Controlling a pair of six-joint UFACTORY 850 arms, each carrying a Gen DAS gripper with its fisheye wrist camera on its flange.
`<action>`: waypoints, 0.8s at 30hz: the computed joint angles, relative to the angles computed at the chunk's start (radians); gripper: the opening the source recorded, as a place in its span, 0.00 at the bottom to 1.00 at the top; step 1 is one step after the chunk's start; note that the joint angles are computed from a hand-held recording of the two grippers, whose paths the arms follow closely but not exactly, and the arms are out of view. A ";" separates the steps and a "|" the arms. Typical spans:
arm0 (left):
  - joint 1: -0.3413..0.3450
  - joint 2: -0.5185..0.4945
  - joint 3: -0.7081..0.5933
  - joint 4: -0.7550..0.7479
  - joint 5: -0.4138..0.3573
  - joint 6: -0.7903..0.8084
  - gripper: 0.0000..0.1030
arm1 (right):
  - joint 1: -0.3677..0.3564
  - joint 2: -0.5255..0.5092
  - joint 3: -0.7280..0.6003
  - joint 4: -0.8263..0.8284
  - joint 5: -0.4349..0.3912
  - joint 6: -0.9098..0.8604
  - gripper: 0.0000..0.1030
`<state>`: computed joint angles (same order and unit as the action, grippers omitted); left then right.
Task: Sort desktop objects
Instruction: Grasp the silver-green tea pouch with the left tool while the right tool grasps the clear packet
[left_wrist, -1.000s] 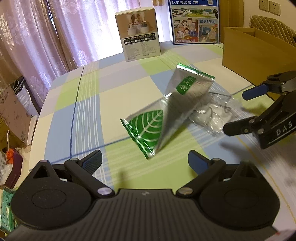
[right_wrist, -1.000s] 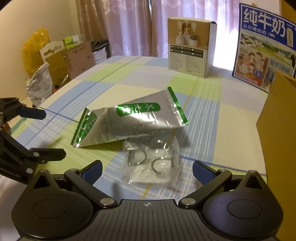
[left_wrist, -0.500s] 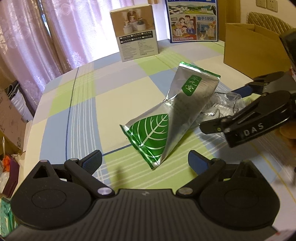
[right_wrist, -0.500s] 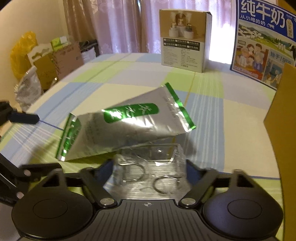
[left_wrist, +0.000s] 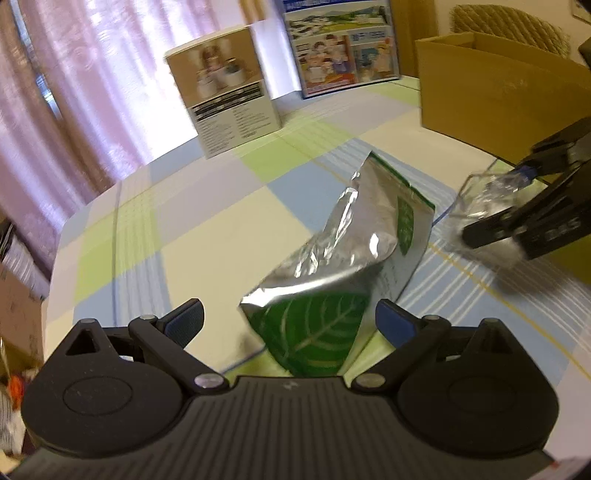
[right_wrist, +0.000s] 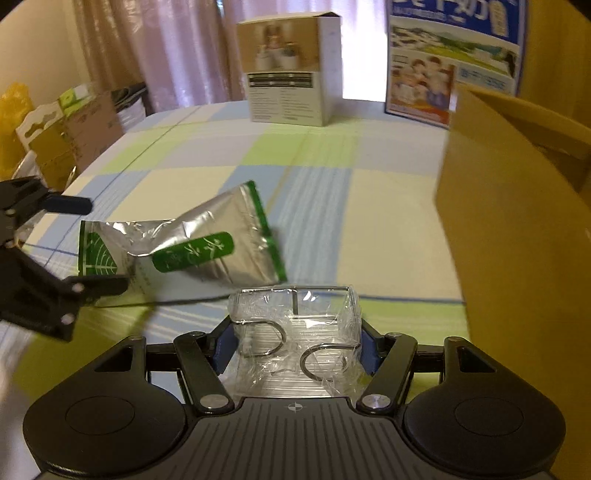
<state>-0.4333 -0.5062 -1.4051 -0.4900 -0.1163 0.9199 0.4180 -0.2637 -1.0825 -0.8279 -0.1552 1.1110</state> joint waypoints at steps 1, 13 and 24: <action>-0.002 -0.011 -0.016 -0.023 -0.016 0.038 0.95 | -0.001 0.009 0.008 0.045 -0.001 -0.043 0.60; -0.035 -0.242 -0.412 0.333 -0.474 -0.110 0.95 | 0.023 -0.026 -0.024 0.260 -0.024 -0.329 0.60; -0.040 -0.316 -0.543 0.370 -0.645 -0.171 0.78 | 0.017 -0.018 -0.033 0.551 -0.067 -0.701 0.60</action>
<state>-0.4731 -0.8224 -1.9484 -0.1202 -0.7609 0.7488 0.4351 -0.2820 -1.1150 -0.2766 -0.2219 0.4095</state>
